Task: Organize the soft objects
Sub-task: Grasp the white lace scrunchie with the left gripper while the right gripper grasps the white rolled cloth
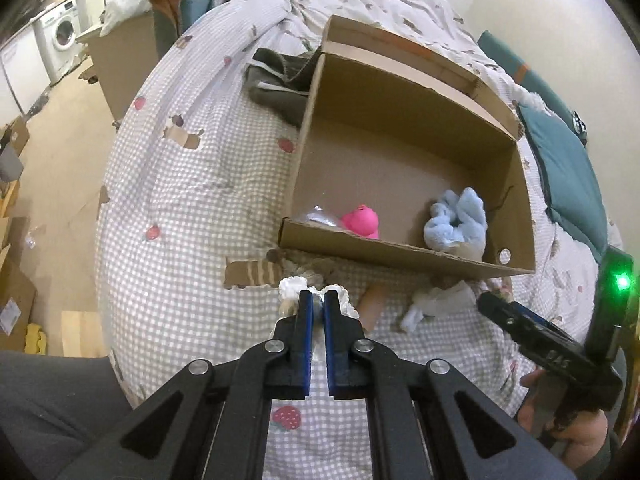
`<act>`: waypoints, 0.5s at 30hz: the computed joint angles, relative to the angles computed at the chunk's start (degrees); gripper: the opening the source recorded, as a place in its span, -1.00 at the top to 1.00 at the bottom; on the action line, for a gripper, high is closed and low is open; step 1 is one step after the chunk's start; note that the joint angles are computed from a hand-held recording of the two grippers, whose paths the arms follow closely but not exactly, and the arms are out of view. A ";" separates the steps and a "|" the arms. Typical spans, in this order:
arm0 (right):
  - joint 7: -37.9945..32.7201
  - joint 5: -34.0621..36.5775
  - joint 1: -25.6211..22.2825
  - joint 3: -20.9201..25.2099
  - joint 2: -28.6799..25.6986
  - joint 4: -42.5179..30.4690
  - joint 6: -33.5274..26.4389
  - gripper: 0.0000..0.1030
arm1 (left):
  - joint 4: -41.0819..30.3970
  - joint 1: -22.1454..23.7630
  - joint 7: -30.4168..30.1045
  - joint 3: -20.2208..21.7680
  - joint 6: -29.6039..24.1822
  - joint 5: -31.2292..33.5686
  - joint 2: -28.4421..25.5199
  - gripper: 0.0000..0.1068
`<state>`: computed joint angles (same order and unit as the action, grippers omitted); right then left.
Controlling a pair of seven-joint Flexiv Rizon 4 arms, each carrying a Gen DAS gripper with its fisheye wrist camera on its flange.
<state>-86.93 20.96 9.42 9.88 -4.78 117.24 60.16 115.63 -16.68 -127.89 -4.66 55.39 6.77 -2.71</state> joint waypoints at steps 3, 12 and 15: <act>-1.07 -1.05 0.75 0.35 -2.12 -1.83 -1.83 -0.84 | -0.12 0.48 0.90 0.27 -0.56 -0.85 -0.18 0.90; -3.12 -3.53 1.17 2.07 -6.94 -4.31 -1.81 0.19 | -1.63 -0.53 1.76 -0.34 -1.31 0.33 -1.47 0.90; -5.00 -2.39 0.84 2.81 -6.72 -4.27 -1.71 0.61 | -2.33 -0.87 1.13 -0.20 -2.05 1.59 -1.78 0.90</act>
